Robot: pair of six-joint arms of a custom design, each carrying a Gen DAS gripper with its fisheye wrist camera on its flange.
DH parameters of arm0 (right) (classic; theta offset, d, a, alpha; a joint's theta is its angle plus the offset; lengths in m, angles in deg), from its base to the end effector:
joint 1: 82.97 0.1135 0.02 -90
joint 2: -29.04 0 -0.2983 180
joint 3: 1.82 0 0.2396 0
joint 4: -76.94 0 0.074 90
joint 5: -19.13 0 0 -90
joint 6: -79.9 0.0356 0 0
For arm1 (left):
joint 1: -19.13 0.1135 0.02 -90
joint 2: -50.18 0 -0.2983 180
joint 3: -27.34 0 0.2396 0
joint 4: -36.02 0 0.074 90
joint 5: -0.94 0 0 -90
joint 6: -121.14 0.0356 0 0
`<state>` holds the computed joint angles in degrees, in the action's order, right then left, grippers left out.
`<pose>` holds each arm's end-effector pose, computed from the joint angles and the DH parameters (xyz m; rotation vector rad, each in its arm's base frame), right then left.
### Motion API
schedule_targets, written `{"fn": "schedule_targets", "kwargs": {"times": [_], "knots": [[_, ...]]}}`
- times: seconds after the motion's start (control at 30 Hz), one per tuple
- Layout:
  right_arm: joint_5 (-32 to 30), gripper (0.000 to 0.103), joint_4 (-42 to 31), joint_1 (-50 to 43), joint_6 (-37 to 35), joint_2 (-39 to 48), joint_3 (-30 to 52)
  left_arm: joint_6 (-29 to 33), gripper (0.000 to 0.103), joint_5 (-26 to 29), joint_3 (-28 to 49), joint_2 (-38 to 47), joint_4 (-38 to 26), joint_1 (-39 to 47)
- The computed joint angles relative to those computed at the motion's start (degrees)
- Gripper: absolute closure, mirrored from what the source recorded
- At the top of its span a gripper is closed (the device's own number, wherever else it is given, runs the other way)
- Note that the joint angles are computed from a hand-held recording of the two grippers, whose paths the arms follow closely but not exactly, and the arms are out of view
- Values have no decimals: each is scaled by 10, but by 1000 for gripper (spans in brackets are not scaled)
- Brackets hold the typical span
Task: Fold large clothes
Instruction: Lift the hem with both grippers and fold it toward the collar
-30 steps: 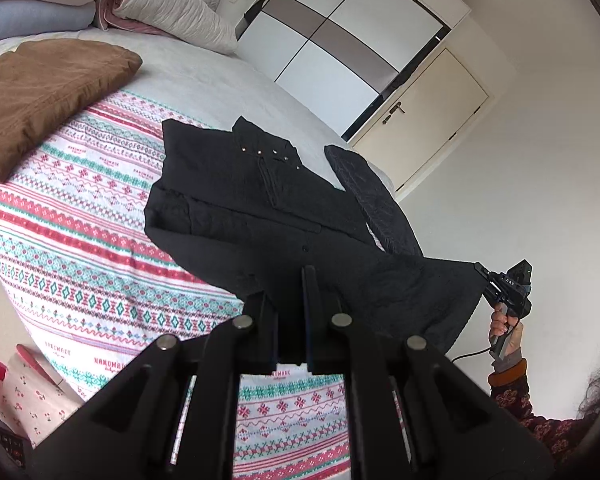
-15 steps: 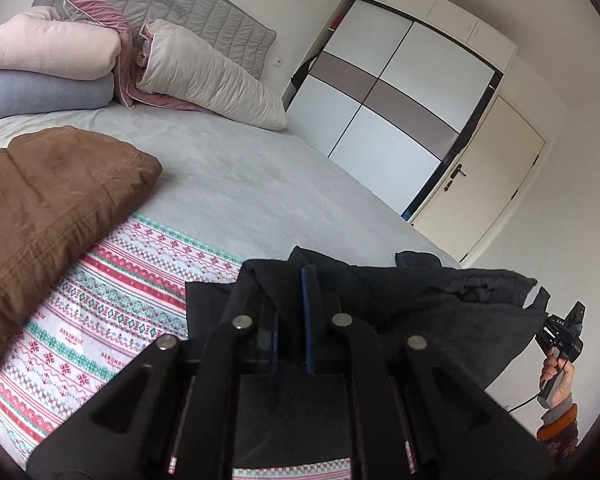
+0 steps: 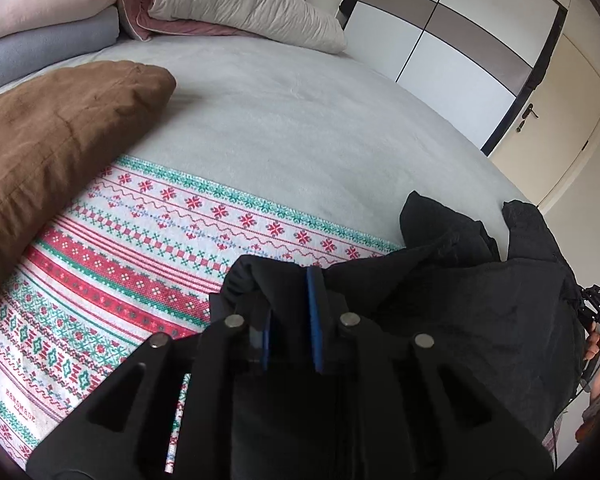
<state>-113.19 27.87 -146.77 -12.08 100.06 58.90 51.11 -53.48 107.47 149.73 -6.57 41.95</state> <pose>0.1141 -0.1777 0.2664 0.9638 2.0801 0.4020 0.3249 0.1142 0.2371 0.1336 2.4294 -0.5041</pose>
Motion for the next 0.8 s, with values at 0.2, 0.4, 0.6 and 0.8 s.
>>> {"fn": "schedule_targets", "kwargs": {"times": [0.2,0.4,0.6,0.8], "knots": [[-61,41,-69,-87,-70,30,59,36,14,34,36,-11,-57,48],[4,38,-116,-77,-187,35,96,95,13,14,68,22,-83,53],[114,38,-6,64,-175,37,-1,83,28,7,84,96,-95,24],[218,94,98,170,-124,-29,-69,49,93,46,66,58,-83,9]]}}
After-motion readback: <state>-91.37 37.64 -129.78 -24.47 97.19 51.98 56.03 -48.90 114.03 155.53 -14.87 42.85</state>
